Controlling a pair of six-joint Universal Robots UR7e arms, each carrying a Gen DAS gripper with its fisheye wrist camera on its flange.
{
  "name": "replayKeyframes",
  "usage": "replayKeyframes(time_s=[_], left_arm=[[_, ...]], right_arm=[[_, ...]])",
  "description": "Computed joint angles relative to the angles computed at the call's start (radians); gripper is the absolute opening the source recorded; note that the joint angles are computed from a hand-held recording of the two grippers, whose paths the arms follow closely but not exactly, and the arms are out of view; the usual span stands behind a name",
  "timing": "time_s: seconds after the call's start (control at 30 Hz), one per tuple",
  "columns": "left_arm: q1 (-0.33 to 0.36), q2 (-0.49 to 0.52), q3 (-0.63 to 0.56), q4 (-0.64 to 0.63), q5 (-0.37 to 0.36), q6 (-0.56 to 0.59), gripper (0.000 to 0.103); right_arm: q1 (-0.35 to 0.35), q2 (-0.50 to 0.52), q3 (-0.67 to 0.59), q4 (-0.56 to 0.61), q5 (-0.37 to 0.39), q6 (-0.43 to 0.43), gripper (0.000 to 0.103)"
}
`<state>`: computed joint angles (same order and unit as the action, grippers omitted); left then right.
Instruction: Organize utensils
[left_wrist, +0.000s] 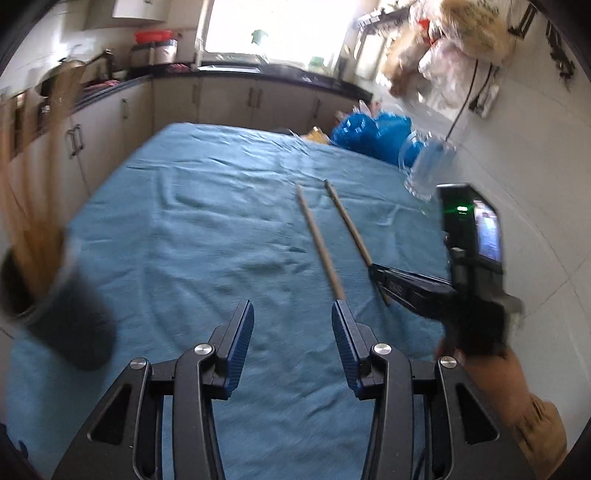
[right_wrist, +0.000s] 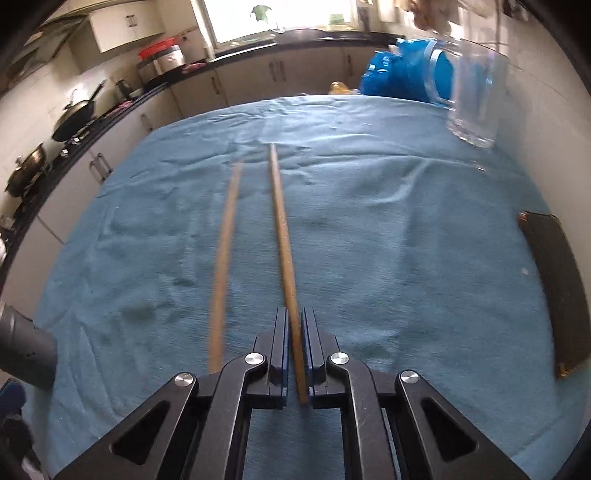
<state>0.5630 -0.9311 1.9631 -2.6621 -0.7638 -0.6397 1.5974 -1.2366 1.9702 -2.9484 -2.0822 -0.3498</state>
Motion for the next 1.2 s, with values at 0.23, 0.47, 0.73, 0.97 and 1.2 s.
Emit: replayKeyframes(time_s=[0.23, 0.47, 0.73, 0.97, 1.2], left_arm=[[0.067, 0.192, -0.212, 0.122, -0.032, 0.066, 0.042], [0.096, 0.291, -0.343, 0.275, 0.014, 0.071, 0.012], [0.096, 0.141, -0.209, 0.286, -0.167, -0.032, 0.007], [0.030, -0.062, 0.037, 0.208, -0.284, -0.123, 0.008], [-0.116, -0.183, 0.170, 0.184, -0.022, -0.211, 0.043]], right_arm=[[-0.056, -0.149, 0.069, 0.112, 0.020, 0.067, 0.007], [-0.087, -0.224, 0.113, 0.172, 0.085, 0.088, 0.007], [-0.093, -0.296, 0.183, 0.193, 0.093, 0.108, 0.007], [-0.097, -0.450, 0.306, 0.242, 0.098, 0.086, 0.011], [-0.016, -0.450, 0.391, -0.039, -0.002, 0.006, 0.043]])
